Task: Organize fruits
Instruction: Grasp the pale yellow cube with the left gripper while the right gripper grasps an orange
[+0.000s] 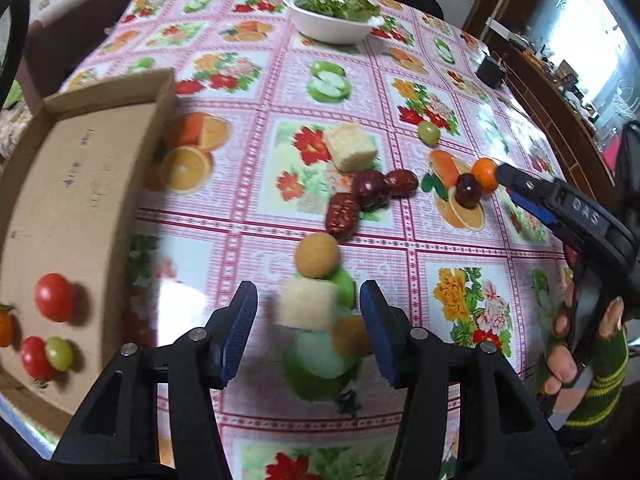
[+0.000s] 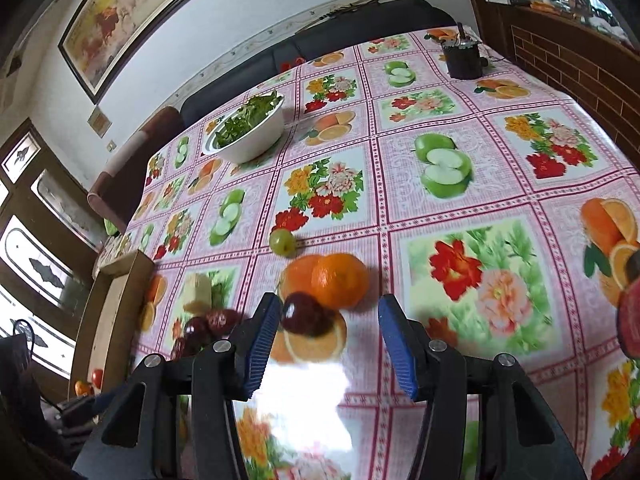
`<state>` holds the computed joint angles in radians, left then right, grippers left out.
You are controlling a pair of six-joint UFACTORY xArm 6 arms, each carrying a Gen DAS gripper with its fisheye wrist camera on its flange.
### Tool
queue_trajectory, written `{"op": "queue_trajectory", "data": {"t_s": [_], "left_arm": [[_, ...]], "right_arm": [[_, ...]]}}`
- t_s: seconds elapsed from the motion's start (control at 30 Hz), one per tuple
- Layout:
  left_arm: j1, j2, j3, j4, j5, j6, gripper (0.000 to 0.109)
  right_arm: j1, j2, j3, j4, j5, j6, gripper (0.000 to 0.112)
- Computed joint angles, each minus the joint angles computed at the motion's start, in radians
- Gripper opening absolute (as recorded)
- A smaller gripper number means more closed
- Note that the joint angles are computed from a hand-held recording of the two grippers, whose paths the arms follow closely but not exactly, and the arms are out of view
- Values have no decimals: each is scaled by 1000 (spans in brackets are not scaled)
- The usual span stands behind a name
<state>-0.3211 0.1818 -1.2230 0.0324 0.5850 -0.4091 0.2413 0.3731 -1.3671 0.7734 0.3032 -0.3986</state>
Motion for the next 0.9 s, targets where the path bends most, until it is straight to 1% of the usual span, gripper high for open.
{"op": "queue_trajectory", "data": {"t_s": [0.1,0.13,0.2,0.23,0.3,0.33,0.43,0.7,0.73,0.77,0.8,0.83,0.87,0.9], "left_arm": [[2,28,-14,-50,2,33,52],[2,26,-4,-37,-20,23,52],[3,26,-1,-27,-28,21,51],[5,23,6,-27,-37,22,46],[10,16,17,2,-46,2,34],[13,11,25,1,-49,6,32],[20,-9,47,-17,-55,18,29],[25,-95,115,126,-102,-85,25],[27,-97,116,134,-101,-90,24],[30,-97,119,123,-100,-84,24],[32,-97,122,100,-100,-67,25],[36,-102,135,85,-116,-63,25],[36,-106,140,93,-116,-69,25],[36,-108,143,95,-115,-70,25]], "right_arm": [[0,31,-36,-27,10,23,52],[-1,44,-50,-45,18,35,52],[-3,58,-64,-68,30,51,48],[-4,65,-70,-79,37,59,44],[-1,68,-59,-137,9,97,38],[0,64,-53,-123,-2,82,32],[0,53,-38,-88,-6,52,32],[21,-24,48,-28,-61,-11,29],[24,-35,59,-21,-68,-21,23],[27,-44,69,-14,-74,-33,7],[27,-47,70,-16,-72,-35,2],[25,-47,72,-48,-65,-7,4],[19,-42,68,-119,-48,54,11],[17,-41,70,-150,-52,83,18]]}}
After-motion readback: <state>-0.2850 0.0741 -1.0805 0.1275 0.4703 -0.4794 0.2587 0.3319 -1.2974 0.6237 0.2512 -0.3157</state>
